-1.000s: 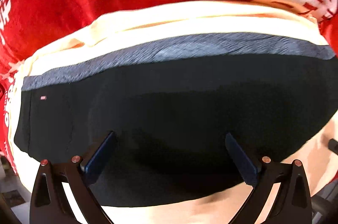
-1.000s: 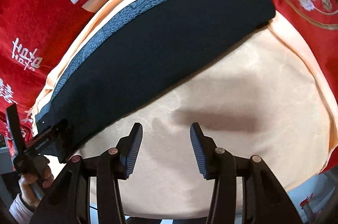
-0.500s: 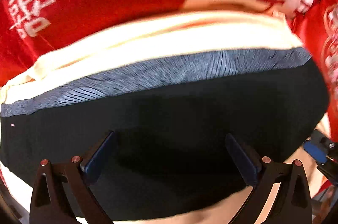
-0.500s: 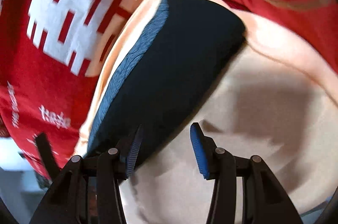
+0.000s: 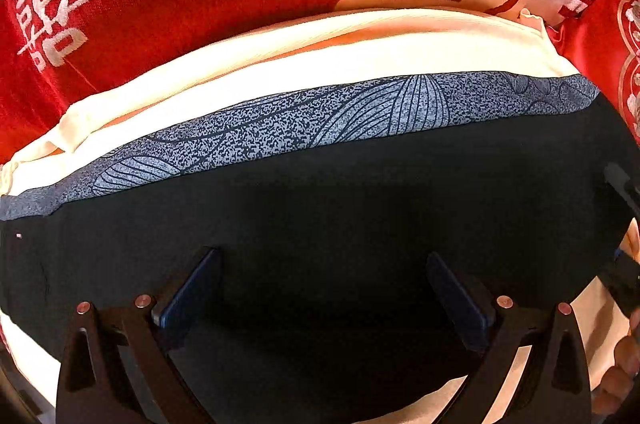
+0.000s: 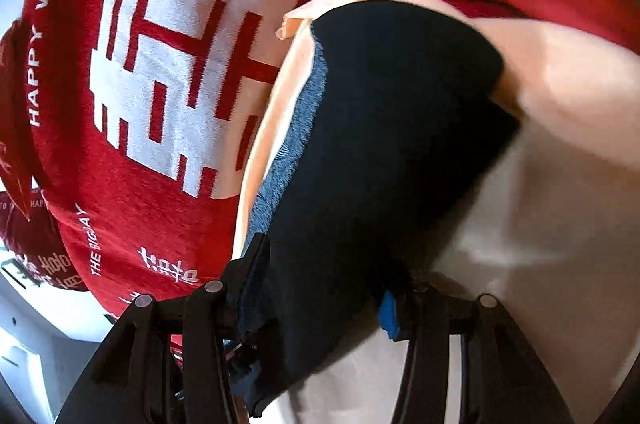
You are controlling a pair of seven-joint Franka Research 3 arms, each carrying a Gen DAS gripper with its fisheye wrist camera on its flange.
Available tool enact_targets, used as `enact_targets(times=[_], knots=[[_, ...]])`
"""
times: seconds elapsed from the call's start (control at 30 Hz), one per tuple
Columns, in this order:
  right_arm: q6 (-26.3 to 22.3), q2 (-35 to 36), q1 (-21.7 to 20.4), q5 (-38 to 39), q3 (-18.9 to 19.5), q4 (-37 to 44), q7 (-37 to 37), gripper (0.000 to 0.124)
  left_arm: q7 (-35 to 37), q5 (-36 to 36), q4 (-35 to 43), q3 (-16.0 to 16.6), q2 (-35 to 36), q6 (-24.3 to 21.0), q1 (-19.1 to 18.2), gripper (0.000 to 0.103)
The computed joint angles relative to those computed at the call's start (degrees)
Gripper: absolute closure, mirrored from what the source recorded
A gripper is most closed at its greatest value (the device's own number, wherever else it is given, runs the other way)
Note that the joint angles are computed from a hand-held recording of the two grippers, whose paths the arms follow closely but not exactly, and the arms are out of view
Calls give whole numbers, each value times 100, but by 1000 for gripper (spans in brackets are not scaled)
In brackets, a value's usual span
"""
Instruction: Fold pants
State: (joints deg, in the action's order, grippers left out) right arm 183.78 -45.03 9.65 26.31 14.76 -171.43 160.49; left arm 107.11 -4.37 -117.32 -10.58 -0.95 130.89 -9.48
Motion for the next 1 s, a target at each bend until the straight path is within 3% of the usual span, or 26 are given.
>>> enact_targets(times=[0.1,0.13,0.17,0.2,0.23,0.3,0.37,0.47,0.53,0.6,0.8,1.0], knots=[[323,217,308,92,-341,24,-34,72,15,-30,-82,9,-112,-58,-9,0],[187,174,405,164,-483,37,-25,84,-15,0,1,12,-86,-167,-9,2],[-65,110,453,240,-594,63,5,96,8,-44,118,21,-58,-312,-4,8],[-175,56,549,325,-736,50,30,105,84,-108,220,33,-44,-411,6,21],[-60,45,740,423,-922,11,25,107,171,-182,231,28,-106,-450,3,31],[-326,-58,605,356,-852,138,-85,108,572,-758,321,77,-183,-709,4,45],[-716,-113,299,149,-630,377,-209,108,867,-1245,335,109,-241,-866,-3,45],[-1210,-61,19,-132,-480,776,-351,108,1061,-1445,-3,87,-290,-704,-51,45],[-1697,56,-141,-421,-391,1118,-504,108,1445,-1790,-503,107,-559,-76,-94,45],[-2166,202,-293,-768,-313,1500,-681,108,1598,-1858,-715,149,-718,116,-159,45],[-3495,944,-630,-1905,65,2894,-878,108,2001,-2170,-495,322,-596,-185,-173,45],[-4557,1864,-439,-2912,225,4174,-972,108,2618,-2421,-250,427,-509,-762,-1,45]])
